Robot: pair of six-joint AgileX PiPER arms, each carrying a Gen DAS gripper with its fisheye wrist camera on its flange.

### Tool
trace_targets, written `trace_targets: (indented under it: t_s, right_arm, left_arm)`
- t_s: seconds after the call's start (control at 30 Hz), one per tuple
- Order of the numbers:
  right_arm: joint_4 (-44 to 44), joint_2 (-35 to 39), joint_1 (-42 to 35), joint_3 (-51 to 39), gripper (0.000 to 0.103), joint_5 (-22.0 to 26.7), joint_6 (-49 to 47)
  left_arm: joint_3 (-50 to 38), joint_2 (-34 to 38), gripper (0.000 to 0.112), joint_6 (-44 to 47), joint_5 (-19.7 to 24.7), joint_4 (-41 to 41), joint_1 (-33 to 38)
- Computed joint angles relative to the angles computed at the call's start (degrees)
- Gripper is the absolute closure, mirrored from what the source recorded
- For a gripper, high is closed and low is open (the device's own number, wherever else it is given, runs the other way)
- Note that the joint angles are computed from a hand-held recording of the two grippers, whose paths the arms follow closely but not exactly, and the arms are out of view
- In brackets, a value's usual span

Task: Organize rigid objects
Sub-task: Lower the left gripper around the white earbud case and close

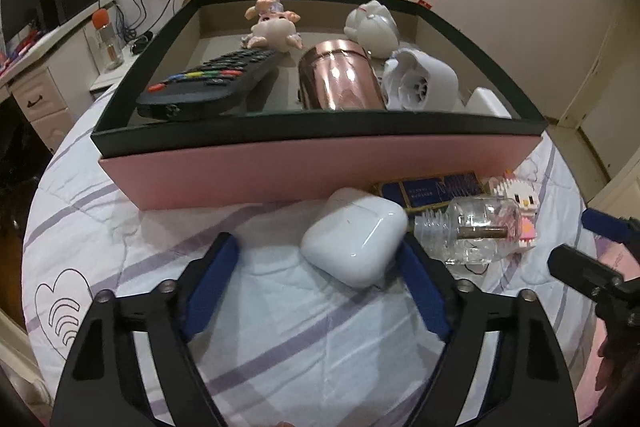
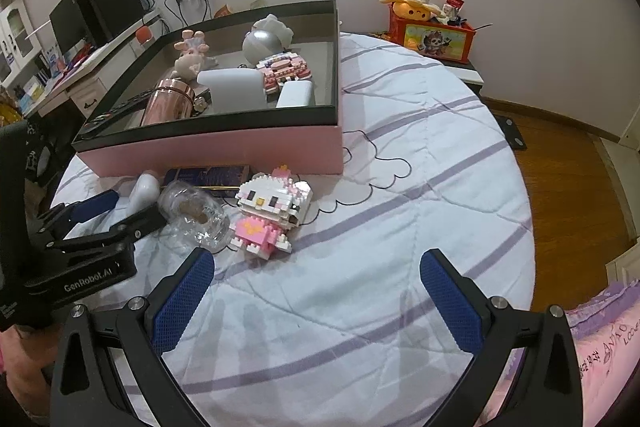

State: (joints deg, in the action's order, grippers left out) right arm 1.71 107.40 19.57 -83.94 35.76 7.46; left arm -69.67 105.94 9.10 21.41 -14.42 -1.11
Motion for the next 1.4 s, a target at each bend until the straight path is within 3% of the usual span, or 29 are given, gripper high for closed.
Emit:
trace_targets:
  t_s: [0.07, 0.2, 0.3, 0.43, 0.47, 0.5, 0.6, 1.13, 1.23, 1.4]
  right_arm:
    - [-0.15, 0.34, 0.10, -0.36, 0.000, 0.21, -0.02]
    - [0.07, 0.67, 0.11, -0.84, 0.000, 0.47, -0.22]
    - [0.21, 0.66, 0.02, -0.80, 0.000, 0.44, -0.36]
    - [0.21, 1.06, -0.06, -1.21, 0.000, 0.31, -0.34]
    - [0.30, 1.24, -0.02, -1.37, 0.000, 0.23, -0.43]
    - [0.58, 1.48, -0.08, -1.66, 0.000, 0.25, -0.76]
    - [0.12, 2.47, 0.31, -2.62, 0.000, 0.02, -0.14]
    - [-6.50, 8.18, 2.08, -7.09, 0.000, -0.16, 5.99]
    - [-10.36, 9.15, 3.05, -7.41, 0.003, -0.49, 8.83]
    - [-13.91, 8.54, 4.06, -6.57, 0.026, -1.92, 11.62]
  left_arm:
    - [-0.87, 0.56, 0.032, 2.38, 0.80, -2.27, 0.55]
    - [-2.51, 1.85, 0.025, -0.23, 0.93, 1.12, -0.24]
    - [-2.88, 2.24, 0.026, 0.20, 0.46, 0.95, -0.42]
    - [-1.42, 1.38, 0.041, 6.22, -0.44, -5.40, 0.92]
    - [-0.84, 0.99, 0.055, 7.23, -0.73, -6.31, 1.14]
    - [-0.19, 0.59, 0.062, 7.59, -1.18, -6.56, 1.37]
    - [1.09, -0.07, 0.062, 17.43, -0.22, -16.74, 3.72]
    - [8.22, -5.02, 0.062, 25.04, -0.61, -24.37, 6.95]
    - [8.74, -5.25, 0.061, 23.64, -1.60, -22.28, 6.41]
    - [8.73, -4.95, 0.054, 16.69, -4.10, -13.51, 3.88]
